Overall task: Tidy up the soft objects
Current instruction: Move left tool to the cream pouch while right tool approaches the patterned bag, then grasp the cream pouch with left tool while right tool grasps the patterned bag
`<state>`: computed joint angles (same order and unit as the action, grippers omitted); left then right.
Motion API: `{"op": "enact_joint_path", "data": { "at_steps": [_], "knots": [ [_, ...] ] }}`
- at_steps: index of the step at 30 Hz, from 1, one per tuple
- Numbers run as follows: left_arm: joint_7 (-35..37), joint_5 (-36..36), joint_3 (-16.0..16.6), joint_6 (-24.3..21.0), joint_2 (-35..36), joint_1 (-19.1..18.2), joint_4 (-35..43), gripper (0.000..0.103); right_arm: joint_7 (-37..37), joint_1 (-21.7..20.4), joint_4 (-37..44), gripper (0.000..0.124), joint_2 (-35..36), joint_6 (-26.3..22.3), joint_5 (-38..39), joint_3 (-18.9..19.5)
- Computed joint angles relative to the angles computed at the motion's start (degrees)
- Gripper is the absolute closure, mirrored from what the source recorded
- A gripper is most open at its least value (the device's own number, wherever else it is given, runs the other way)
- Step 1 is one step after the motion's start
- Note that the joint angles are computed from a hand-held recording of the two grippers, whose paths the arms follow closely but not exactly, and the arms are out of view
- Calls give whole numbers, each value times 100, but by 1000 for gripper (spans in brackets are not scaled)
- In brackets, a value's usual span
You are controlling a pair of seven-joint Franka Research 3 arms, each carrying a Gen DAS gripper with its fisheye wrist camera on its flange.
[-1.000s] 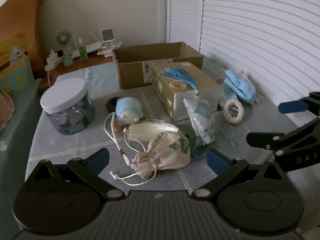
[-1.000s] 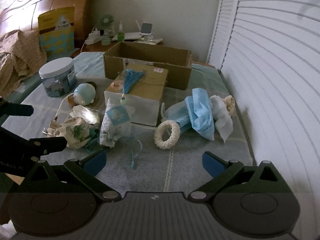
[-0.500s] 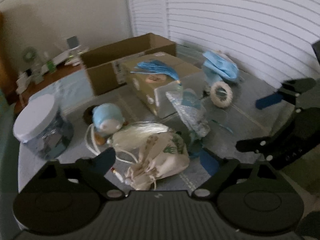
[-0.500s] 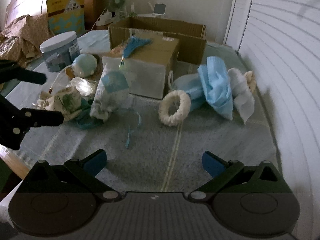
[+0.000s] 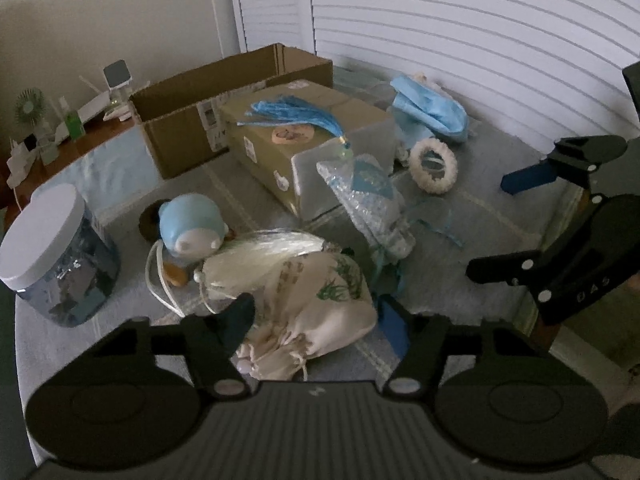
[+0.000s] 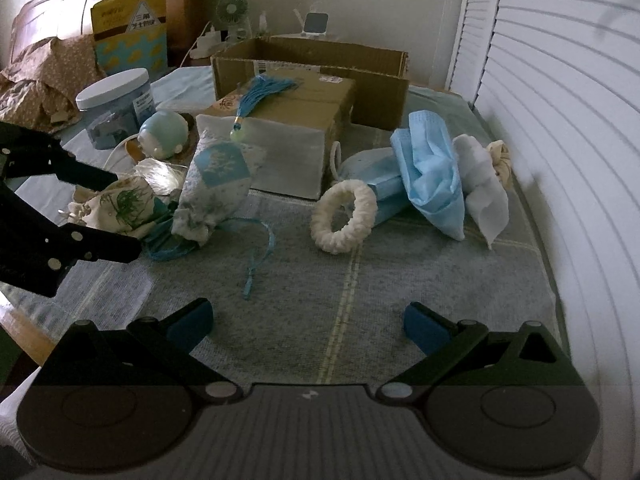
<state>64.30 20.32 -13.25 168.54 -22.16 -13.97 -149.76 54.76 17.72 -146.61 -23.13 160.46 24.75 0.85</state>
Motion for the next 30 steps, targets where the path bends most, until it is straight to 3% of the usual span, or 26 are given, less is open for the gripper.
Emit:
{"op": "enact_joint_path", "data": {
  "at_steps": [10,19,25,30],
  "knots": [
    [134,-294,177,-52,-193,-237,-153,43,-113,93,-69,21,-22,150,123,-70],
    [238,-525,268,-164,-610,-387,-417,44,141,-52,-44,21,-56,137,-178,119],
    [383,-529,305,-198,-750,-372,-494,44,-282,410,226,22,-32,75,250,-135],
    [510,-605,392,-180,-825,-396,-569,44,-589,618,770,30,355,-306,724,-178]
  ]
}}
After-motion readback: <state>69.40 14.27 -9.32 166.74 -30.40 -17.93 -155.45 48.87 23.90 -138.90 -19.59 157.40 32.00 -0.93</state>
